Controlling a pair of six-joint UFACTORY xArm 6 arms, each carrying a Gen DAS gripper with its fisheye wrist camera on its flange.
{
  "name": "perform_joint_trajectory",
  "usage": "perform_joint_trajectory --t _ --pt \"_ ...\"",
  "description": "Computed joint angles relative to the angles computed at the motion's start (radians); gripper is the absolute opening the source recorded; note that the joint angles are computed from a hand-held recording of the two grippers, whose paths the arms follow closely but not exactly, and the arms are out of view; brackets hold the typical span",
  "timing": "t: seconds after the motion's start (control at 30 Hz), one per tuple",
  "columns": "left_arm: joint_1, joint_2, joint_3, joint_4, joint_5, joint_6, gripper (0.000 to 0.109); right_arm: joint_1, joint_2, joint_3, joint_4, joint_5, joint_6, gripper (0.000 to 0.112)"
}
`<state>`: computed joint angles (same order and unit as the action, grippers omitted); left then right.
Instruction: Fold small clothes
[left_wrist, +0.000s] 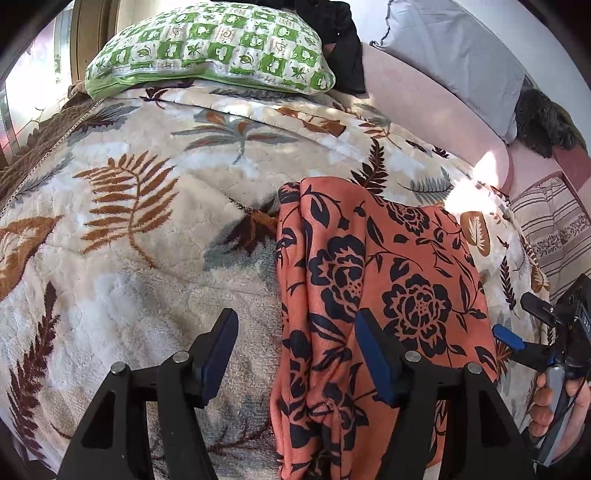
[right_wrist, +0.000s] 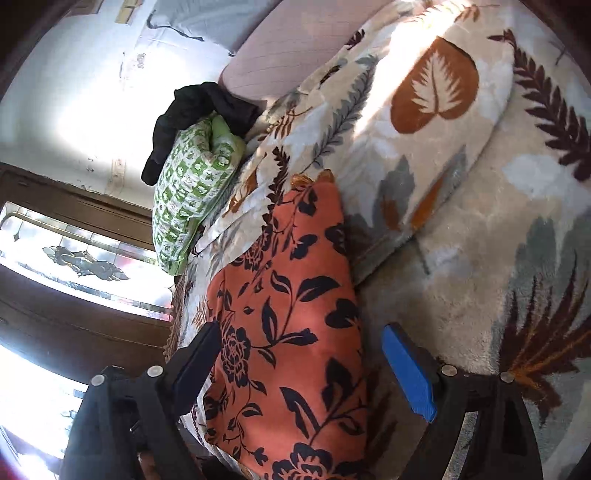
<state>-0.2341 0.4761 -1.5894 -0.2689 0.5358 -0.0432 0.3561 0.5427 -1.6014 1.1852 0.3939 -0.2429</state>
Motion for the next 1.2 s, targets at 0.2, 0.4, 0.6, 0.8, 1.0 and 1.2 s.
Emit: perform_joint_trajectory --t 0.2,0.4,0.6,0.8,1.0,1.2 --pt "-0.003 0.006 -0.008 0.018 0.007 -0.006 0.066 -0.007 0.021 -0.012 0.002 0.027 -0.002 0.091" --pt "-0.007 0.017 -0.034 0.001 0.012 0.013 0.067 -0.009 0.041 -0.045 -0.031 0.055 0.006 0.091" --pt "0.001 0.108 -0.102 -0.163 0.078 0.119 0.080 -0.007 0.105 -0.118 -0.083 0.089 0.055 0.091" --pt "-0.005 0.105 -0.086 -0.249 0.059 0.218 0.060 0.009 0.211 -0.261 -0.244 0.170 0.114 0.088" --pt "-0.027 0.067 -0.064 -0.293 0.050 0.252 0.030 0.031 0.190 -0.293 -0.502 0.166 0.196 0.035" --pt "-0.095 0.070 -0.176 -0.357 -0.021 0.286 0.029 0.009 0.052 -0.217 -0.606 0.087 0.149 0.034"
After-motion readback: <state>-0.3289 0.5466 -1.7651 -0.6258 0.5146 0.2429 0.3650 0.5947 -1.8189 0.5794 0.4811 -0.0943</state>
